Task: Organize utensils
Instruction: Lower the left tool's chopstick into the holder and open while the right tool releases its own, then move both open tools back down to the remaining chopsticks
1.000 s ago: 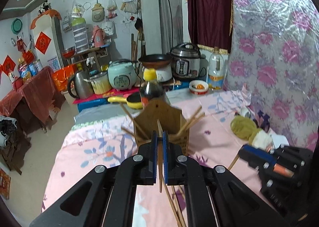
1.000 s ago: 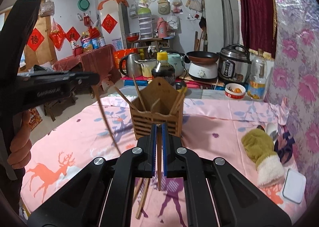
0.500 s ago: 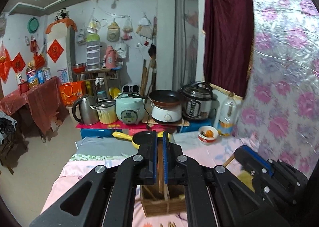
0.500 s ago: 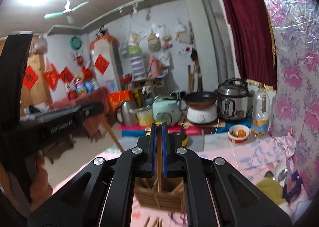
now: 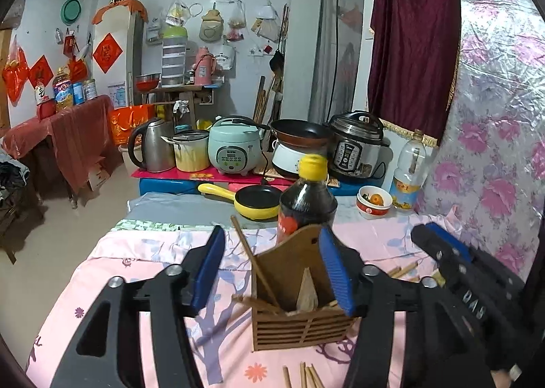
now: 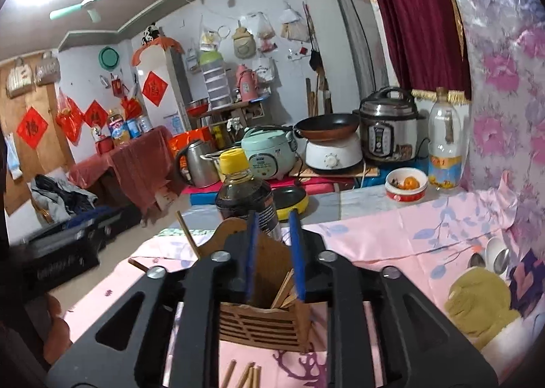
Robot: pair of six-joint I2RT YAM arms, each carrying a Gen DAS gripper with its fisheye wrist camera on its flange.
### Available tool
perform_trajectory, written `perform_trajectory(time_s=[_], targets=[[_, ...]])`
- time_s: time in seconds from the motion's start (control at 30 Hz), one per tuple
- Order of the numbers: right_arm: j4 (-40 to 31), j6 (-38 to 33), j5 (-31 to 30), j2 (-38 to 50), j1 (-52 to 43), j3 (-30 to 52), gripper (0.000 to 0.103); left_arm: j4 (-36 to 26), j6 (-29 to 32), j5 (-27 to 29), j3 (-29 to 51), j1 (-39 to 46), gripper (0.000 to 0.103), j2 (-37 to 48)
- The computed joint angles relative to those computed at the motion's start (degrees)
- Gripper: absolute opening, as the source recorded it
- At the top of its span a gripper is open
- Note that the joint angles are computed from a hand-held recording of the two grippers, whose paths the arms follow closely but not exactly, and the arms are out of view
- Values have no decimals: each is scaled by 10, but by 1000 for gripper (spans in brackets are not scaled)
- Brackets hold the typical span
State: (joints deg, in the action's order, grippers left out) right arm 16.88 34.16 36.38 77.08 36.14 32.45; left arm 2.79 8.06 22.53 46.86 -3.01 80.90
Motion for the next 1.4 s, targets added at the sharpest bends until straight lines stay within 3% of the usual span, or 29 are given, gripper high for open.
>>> perform_trajectory(time_s=[0.07,0.13,0.27,0.5,0.83,0.93,1.13,1.27,1.4], targets=[[-1,7,16,1,9,0,34,13,-2,-4,-13,6,76,-6],[-8,7,34,4,20,5,42,10,9,-11,-14,12,78,-10],[-18,-2,88,-5,53,7,64,14,4,-6,-19,27,94,-20],[-10,-17,161,-50,116,-11,96,5,8,-33,-28,37,97,-36],[-124,45,210,-99,174,-12,97,-22,14,-50,-52,58,97,-83],[-39,21,264,-135,226,-71,97,-42,16,-33,-61,76,97,-106],[-277,144,333,-149,319,-3,97,-68,25,-20,-105,89,97,-165],[-460,304,352,-131,385,35,97,-33,70,-8,-193,115,97,-197],[-539,492,322,-86,433,-3,97,-18,133,2,-246,142,97,-142]])
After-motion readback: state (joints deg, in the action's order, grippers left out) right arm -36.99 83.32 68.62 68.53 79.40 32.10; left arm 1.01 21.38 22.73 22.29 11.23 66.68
